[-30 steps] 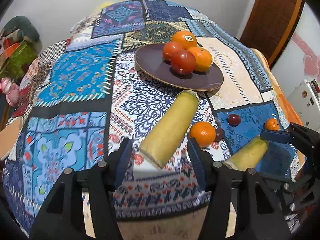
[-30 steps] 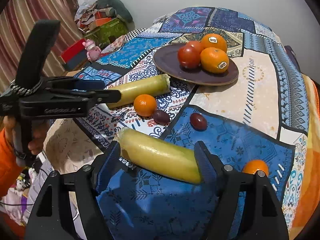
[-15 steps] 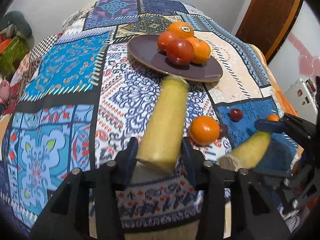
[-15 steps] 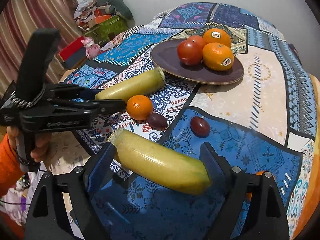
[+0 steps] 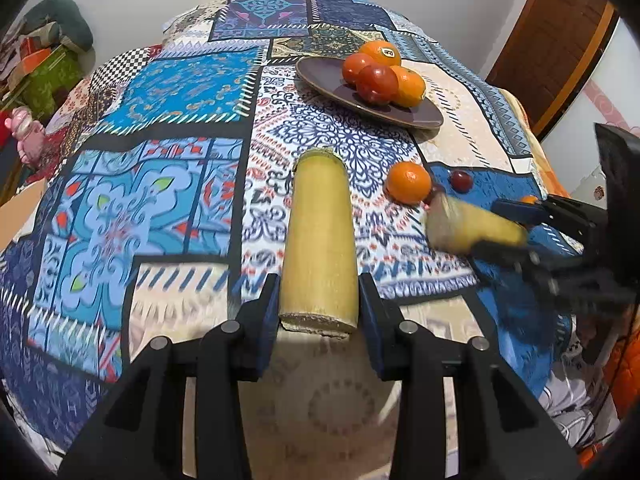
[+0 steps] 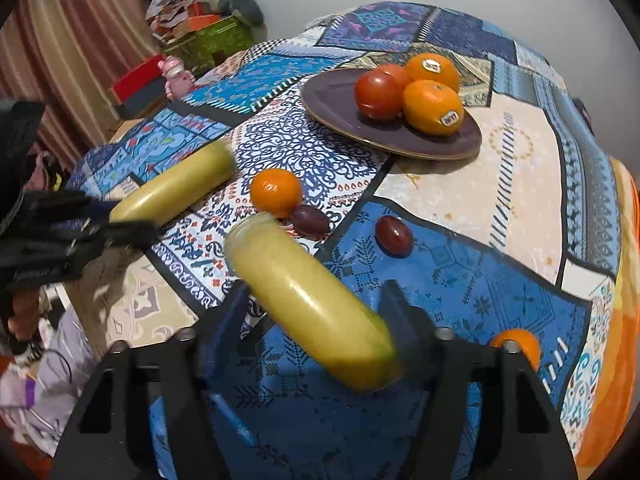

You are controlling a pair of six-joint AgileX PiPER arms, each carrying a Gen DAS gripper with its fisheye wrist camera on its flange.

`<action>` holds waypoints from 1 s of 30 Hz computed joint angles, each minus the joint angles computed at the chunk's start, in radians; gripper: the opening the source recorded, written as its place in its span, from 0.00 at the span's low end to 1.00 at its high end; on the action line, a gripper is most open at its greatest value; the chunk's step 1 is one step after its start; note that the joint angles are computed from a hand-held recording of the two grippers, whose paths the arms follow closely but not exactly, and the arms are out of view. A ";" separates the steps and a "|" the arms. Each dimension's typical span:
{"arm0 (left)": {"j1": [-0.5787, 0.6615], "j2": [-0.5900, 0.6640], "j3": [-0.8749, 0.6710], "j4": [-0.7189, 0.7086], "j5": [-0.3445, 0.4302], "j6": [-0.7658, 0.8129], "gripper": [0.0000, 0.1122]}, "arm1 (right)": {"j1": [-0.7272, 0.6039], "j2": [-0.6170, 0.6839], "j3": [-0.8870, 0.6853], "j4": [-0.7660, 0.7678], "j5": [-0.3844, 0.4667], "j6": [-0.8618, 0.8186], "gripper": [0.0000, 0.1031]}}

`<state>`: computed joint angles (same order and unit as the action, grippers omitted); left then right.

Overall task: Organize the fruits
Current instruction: 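Grasp a yellow corn cob with the right tool while the left tool grasps the other, then lift both yellow corn cobs off the quilt toward the purple plate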

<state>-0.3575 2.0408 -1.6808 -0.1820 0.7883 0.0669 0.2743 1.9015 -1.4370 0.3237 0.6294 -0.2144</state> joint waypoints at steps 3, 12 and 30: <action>-0.001 -0.008 0.008 0.007 0.010 -0.006 0.34 | -0.005 0.001 -0.019 0.022 0.035 -0.001 0.45; -0.020 0.102 -0.160 0.057 0.066 -0.043 0.34 | -0.042 0.042 -0.079 0.143 0.126 -0.116 0.40; -0.018 0.133 -0.176 0.062 0.023 -0.091 0.34 | 0.016 0.062 -0.070 0.129 0.055 -0.116 0.35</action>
